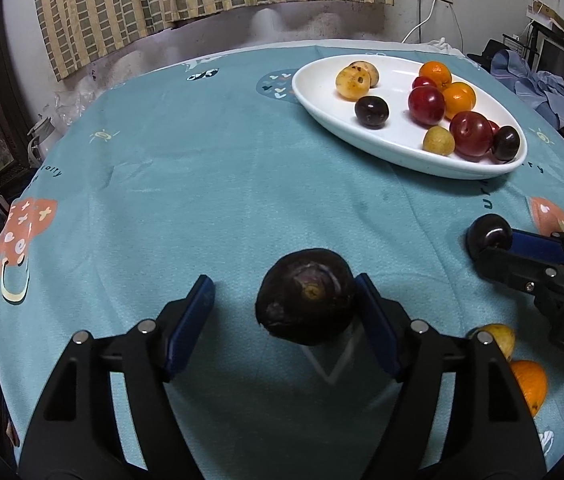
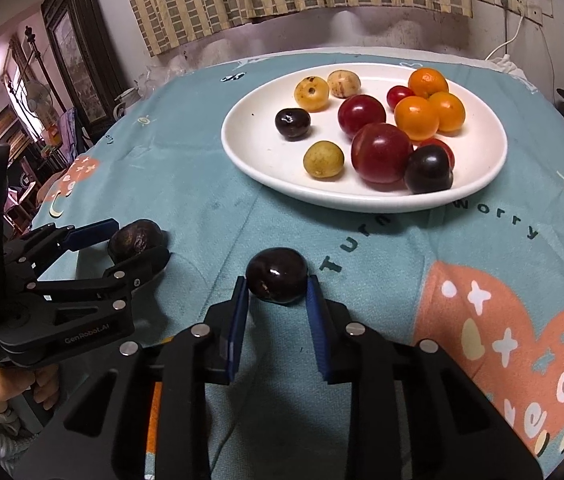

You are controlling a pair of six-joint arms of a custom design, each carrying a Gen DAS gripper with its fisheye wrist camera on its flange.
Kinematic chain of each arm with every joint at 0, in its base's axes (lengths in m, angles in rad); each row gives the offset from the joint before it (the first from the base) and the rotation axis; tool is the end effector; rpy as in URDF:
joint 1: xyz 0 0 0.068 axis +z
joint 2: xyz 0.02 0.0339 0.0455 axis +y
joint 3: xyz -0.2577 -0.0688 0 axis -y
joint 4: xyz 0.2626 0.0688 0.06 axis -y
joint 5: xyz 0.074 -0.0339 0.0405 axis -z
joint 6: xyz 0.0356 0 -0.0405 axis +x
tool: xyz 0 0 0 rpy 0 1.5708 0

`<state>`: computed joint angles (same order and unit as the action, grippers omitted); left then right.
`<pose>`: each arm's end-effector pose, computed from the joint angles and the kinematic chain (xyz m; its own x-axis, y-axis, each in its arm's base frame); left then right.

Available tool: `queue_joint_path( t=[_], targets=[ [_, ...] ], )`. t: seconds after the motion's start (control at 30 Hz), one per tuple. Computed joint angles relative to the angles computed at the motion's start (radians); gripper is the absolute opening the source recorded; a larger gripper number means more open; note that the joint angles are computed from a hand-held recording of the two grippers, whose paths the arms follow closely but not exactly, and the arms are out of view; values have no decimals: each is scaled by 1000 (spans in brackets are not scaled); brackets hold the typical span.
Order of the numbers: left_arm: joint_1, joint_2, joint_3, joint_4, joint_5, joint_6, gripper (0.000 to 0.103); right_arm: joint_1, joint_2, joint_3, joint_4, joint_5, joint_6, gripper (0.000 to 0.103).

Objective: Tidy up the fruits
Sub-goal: 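Carry both dark plums over the white plate and release them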

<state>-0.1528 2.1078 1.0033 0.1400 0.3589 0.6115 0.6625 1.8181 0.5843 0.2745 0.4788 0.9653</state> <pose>0.3783 -0.0709 0.0391 -0.4696 0.6162 -0.6323 0.7449 0.6609 0.0908 0.2365 0.1637 0.0489 -0.6448 0.4225 -0.6369 0.3388 0.9050 0.2573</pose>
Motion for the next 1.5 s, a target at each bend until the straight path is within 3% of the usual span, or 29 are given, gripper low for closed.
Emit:
queue_joint_path(
  t=[0.07,0.17,0.23,0.4,0.47,0.53,0.6,0.63,0.83,0.93,1.03,1.07,1.4,1.5],
  targets=[
    [2,-4,-6,1,15,13,66,3,-2,-2,4,0,-5,18],
    [0,-12,-15,-11,44,45,48,2,-2,-3,5,-5,-4,18],
    [-4,-15,-22,-3,42,49,48,-1,-1,-4,8,-11,-3,18],
    [-5,-9,-12,-6,26,34,57,-21,9,1,33,-42,-12,21],
    [-6,-6,-10,2,7,19,66,-22,17,19,13,-47,-18,24],
    [-3,3,7,-16,7,7,70,-20,20,26,14,-48,-23,33],
    [0,10,21,-30,8,0,73,-13,29,45,3,-39,-30,49],
    [1,11,24,-33,9,-1,73,-11,36,63,-21,-31,-32,49],
    [10,19,43,-67,48,5,69,-24,33,80,-63,25,-8,49],
    [10,14,38,-65,59,12,67,-51,45,74,-46,-16,-11,48],
    [22,32,76,-119,98,9,52,-40,45,85,-59,-12,-39,32],
    [32,38,93,-146,129,11,46,-38,42,83,-56,-14,-46,32],
    [42,-29,13,-131,204,50,46,25,-21,9,-32,-13,-1,32],
    [33,-80,-67,-108,202,67,46,108,-102,-41,-81,69,73,32]
  ],
)
